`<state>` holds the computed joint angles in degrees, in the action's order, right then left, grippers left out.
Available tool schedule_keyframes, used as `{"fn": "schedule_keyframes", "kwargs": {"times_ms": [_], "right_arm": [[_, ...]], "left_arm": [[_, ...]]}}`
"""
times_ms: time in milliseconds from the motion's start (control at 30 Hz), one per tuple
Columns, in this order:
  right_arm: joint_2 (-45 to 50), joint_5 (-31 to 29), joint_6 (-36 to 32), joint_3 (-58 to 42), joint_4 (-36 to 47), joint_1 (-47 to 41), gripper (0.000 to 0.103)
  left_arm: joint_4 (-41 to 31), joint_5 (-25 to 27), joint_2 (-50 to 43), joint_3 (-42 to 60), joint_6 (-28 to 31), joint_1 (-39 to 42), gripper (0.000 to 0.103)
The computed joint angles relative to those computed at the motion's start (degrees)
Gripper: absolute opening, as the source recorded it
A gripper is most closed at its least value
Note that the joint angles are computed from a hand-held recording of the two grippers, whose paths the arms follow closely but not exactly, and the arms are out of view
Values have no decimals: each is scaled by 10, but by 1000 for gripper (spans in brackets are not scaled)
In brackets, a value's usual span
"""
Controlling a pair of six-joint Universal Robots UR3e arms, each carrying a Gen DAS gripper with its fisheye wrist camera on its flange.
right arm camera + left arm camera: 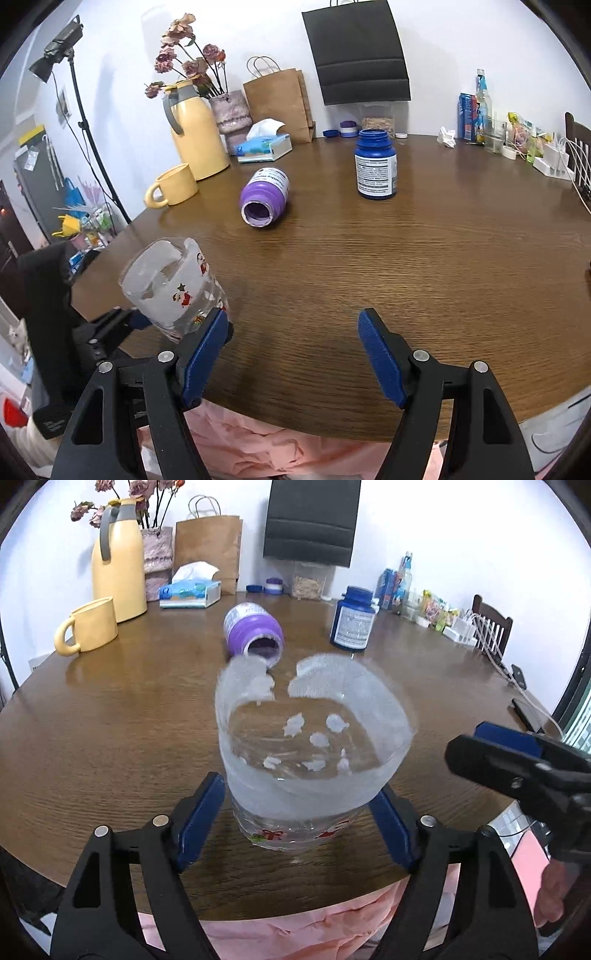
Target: Flip cup upright
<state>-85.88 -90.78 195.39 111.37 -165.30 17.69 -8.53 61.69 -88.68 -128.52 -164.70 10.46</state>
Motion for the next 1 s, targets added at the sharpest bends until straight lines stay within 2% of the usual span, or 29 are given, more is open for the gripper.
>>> {"fn": "schedule_keyframes", "kwargs": {"times_ms": [67,133,200,233,400,467,567,633,667,800,867,1000], "right_arm": [[-1,-1,3,-1,4,-1,79],[-8,-6,3,-8,25,-2,79],[-22,3,-4,-12,46,-7,79],[-29,11,-7,-15,60,-11,79],[-70,16,-27,-51,163,-10,80],[-82,12,-29,-61,198,-4,82],[-107,5,-15,-57,223,7,82],[-119,2,-11,-51,234,16,82],[-125,-9,-9,-43,236,24,82],[-122,-77,25,-23,236,65,82],[-114,-99,41,-18,233,83,82],[-130,-103,58,-1,206,79,82]], "left_arm": [[-21,1,10,7,2,0,81],[-74,-2,35,17,22,5,84],[-162,-59,80,21,75,42,90],[-197,-83,100,21,97,59,97],[-380,-137,224,36,176,153,103],[-433,-134,265,48,187,183,103],[-463,-76,298,71,165,189,103],[-524,-91,324,76,172,222,103],[-538,-88,332,71,161,229,103],[-480,-10,362,16,123,190,103],[-485,-2,376,7,124,186,103],[-478,-5,396,0,121,195,103]]}}
